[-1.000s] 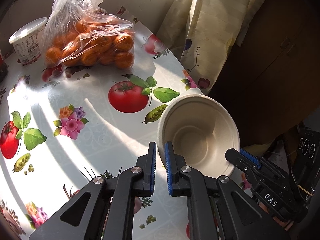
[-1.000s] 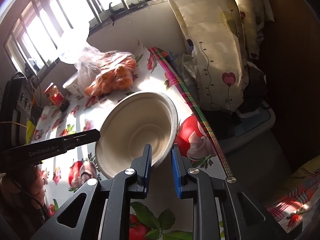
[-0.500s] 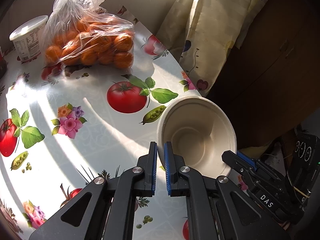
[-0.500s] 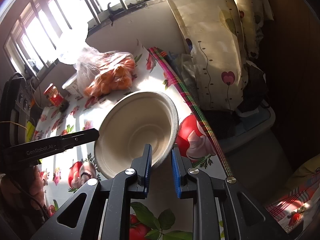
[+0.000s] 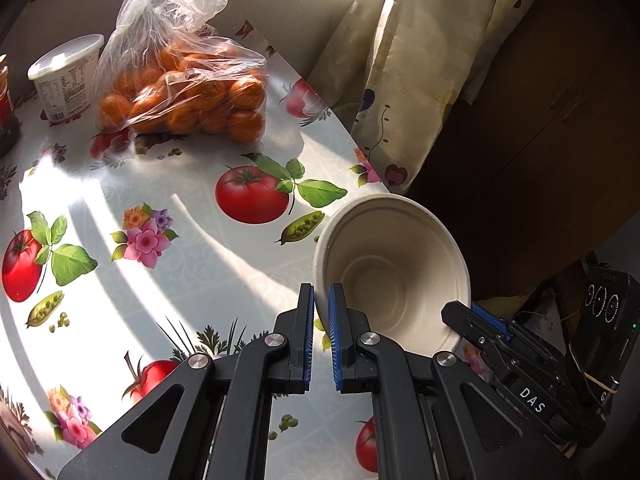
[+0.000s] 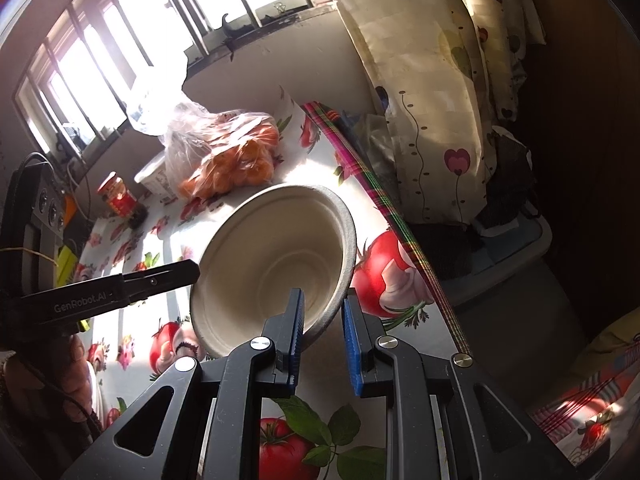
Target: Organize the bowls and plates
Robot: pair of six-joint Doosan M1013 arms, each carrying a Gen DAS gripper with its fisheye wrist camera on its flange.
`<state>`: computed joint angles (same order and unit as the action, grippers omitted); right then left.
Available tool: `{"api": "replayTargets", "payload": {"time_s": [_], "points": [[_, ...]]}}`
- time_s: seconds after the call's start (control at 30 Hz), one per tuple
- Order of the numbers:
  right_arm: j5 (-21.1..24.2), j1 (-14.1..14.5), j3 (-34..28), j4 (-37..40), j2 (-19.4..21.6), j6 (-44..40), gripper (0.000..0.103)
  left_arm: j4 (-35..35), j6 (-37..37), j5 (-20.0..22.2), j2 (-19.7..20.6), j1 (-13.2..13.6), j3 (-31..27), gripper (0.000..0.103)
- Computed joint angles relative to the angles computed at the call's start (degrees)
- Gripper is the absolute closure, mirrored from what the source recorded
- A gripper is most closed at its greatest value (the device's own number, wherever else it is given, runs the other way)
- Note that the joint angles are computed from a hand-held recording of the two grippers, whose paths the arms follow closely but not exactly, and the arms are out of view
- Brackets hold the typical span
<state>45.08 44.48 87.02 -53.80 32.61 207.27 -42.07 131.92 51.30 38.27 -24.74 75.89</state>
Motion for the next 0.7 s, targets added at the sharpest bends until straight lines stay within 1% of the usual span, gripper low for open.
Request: {"api": "replayTargets", "payload": {"time_s": [0.2,0.7], "points": [[1.5,1.1,-0.5,-1.3,-0.3,1.4,0.084,-1.9,2.0,-0.2,-1.6,0.5,1.7,0.096],[5.5,3.8,-2.3,-2.0,-0.4,1.7,0.084,-5.0,6.1,-1.2,-5.3,1.7,6.1,0.095]]}}
